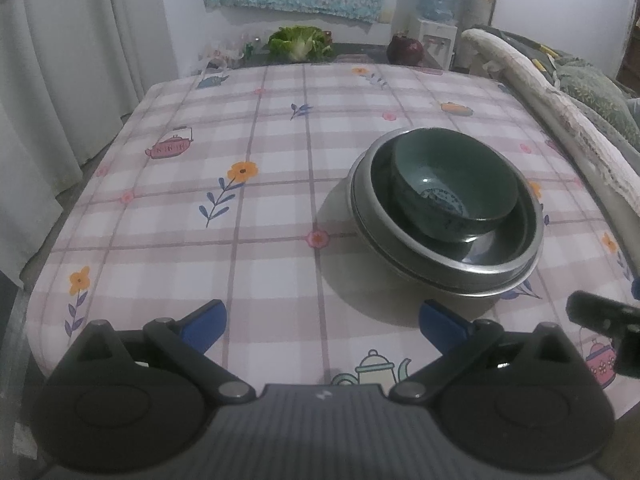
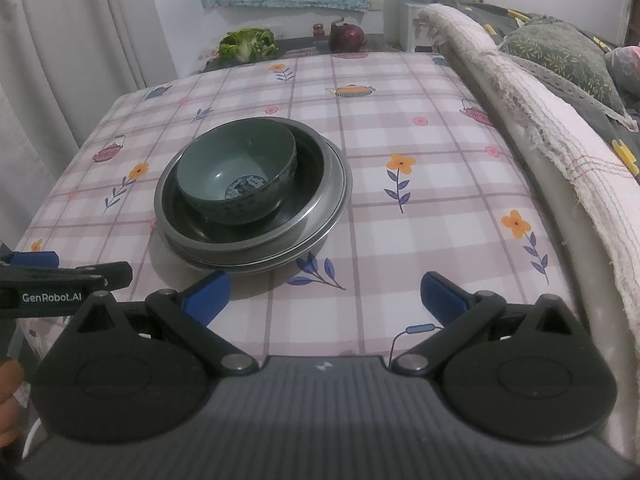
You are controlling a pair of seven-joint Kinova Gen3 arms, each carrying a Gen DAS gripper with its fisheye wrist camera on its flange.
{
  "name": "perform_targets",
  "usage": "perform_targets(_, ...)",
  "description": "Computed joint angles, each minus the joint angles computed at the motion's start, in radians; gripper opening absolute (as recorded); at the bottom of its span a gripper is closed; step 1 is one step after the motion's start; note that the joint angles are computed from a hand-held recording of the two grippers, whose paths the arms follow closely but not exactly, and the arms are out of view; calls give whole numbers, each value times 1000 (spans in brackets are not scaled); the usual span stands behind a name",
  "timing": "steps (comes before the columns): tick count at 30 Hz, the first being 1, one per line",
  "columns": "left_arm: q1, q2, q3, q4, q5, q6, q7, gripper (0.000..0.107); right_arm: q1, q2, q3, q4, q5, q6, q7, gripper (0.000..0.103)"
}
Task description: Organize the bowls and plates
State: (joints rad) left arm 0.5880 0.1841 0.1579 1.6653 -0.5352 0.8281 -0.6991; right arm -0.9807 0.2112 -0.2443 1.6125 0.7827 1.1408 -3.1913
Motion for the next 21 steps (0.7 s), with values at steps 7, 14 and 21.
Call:
perform_targets(7, -6, -3, 2, -1, 7, 3, -3, 103, -1, 2, 0, -6, -1, 7, 1, 102)
perform_targets(14, -3, -3, 2, -3, 4, 9, -1, 103, -2, 0, -2, -7, -10, 3, 3, 102)
perform_targets(21, -7, -1, 2, -7, 12, 12, -7, 103, 3, 0, 0, -4, -13, -9, 11, 102)
